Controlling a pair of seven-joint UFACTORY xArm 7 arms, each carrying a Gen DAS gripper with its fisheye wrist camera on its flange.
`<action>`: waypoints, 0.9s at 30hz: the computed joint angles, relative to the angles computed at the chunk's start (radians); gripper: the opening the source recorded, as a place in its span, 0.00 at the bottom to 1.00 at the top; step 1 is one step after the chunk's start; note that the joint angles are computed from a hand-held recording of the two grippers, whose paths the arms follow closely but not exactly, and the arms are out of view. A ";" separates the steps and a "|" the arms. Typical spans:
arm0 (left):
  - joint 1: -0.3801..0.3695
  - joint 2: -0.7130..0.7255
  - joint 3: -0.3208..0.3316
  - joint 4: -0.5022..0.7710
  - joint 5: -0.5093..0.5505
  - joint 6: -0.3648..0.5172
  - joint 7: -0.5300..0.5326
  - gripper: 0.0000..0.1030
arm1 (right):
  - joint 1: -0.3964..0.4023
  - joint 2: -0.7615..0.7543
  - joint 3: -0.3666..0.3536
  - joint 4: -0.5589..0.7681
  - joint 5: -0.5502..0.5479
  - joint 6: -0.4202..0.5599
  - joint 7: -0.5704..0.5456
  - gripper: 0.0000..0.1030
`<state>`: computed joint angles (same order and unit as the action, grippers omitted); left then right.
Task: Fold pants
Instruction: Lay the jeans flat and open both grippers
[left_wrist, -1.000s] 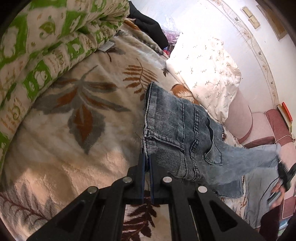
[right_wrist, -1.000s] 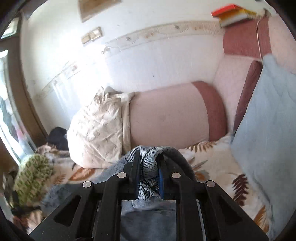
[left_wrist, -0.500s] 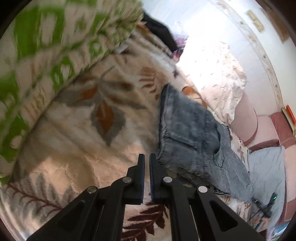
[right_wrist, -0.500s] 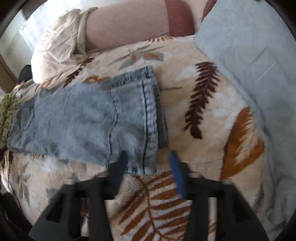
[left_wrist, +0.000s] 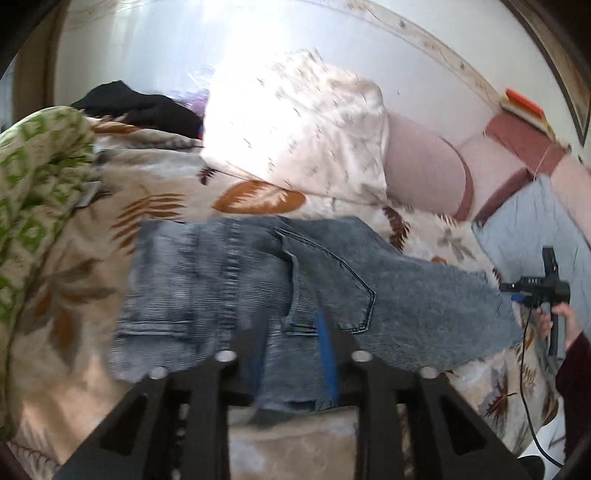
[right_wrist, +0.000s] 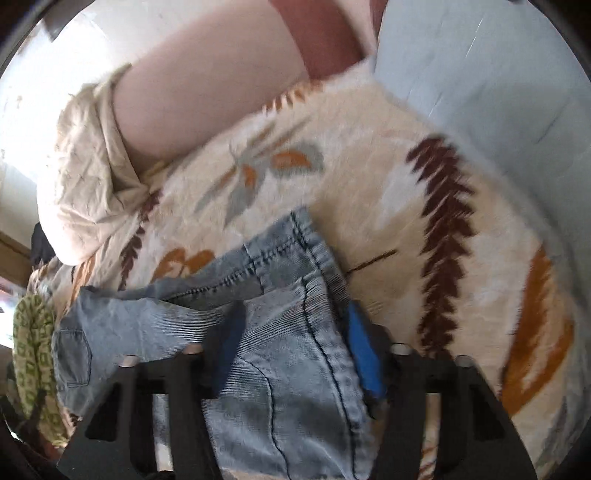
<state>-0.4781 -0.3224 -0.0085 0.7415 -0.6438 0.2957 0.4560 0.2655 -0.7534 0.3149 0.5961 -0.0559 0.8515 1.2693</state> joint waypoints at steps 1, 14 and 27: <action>0.004 0.017 -0.012 0.001 0.014 -0.010 -0.008 0.42 | 0.006 0.020 -0.003 -0.001 0.000 -0.014 -0.015 0.36; 0.051 0.108 -0.072 -0.047 0.170 -0.101 -0.097 0.44 | -0.149 0.036 0.214 0.094 -0.396 0.002 0.174 0.13; 0.058 0.105 -0.088 -0.060 0.336 -0.151 -0.253 0.47 | 0.050 0.256 0.241 0.275 -0.384 0.208 0.257 0.35</action>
